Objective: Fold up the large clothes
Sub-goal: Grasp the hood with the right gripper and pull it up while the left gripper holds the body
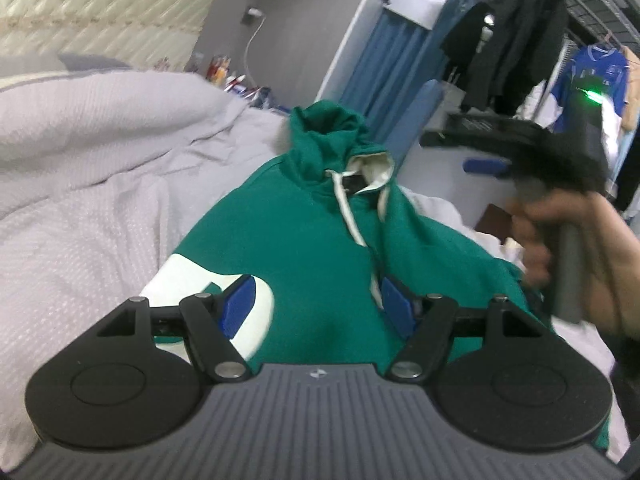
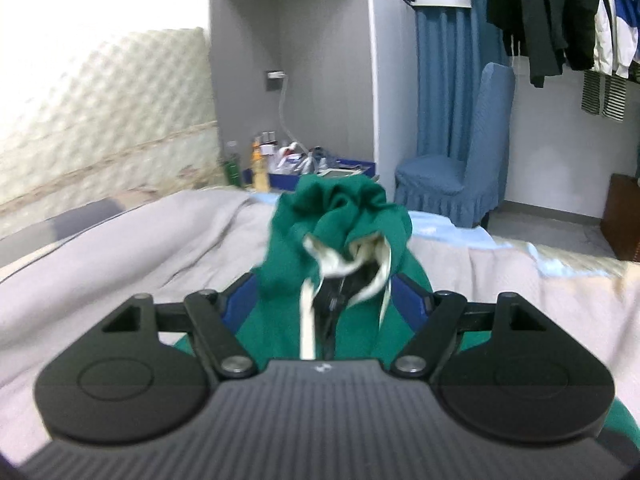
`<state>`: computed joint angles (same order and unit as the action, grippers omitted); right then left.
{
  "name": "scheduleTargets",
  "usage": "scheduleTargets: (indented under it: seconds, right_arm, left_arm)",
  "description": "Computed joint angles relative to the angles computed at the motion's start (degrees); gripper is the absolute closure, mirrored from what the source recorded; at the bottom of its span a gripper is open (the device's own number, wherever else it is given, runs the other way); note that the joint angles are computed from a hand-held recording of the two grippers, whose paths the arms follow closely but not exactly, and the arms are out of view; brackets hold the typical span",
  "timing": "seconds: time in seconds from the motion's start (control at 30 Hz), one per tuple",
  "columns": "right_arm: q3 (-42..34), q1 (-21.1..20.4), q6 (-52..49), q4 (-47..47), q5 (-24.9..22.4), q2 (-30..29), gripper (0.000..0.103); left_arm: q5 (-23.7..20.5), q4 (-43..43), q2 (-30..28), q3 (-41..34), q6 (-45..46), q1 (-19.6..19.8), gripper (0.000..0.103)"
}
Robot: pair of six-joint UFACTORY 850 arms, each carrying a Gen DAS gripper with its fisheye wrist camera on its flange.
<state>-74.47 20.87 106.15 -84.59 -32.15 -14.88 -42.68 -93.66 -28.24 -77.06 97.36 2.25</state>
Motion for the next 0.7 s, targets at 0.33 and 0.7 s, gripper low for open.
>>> scheduleTargets:
  seconds: [0.33, 0.7]
  right_arm:
    - [16.6, 10.9, -7.4, 17.0, -4.1, 19.3, 0.027]
    - [26.0, 13.1, -31.2, 43.1, 7.4, 27.4, 0.027]
  left_arm:
    - [-3.3, -4.1, 10.0, 10.3, 4.2, 2.9, 0.029]
    - [1.6, 6.4, 16.8, 14.9, -13.6, 6.8, 0.029]
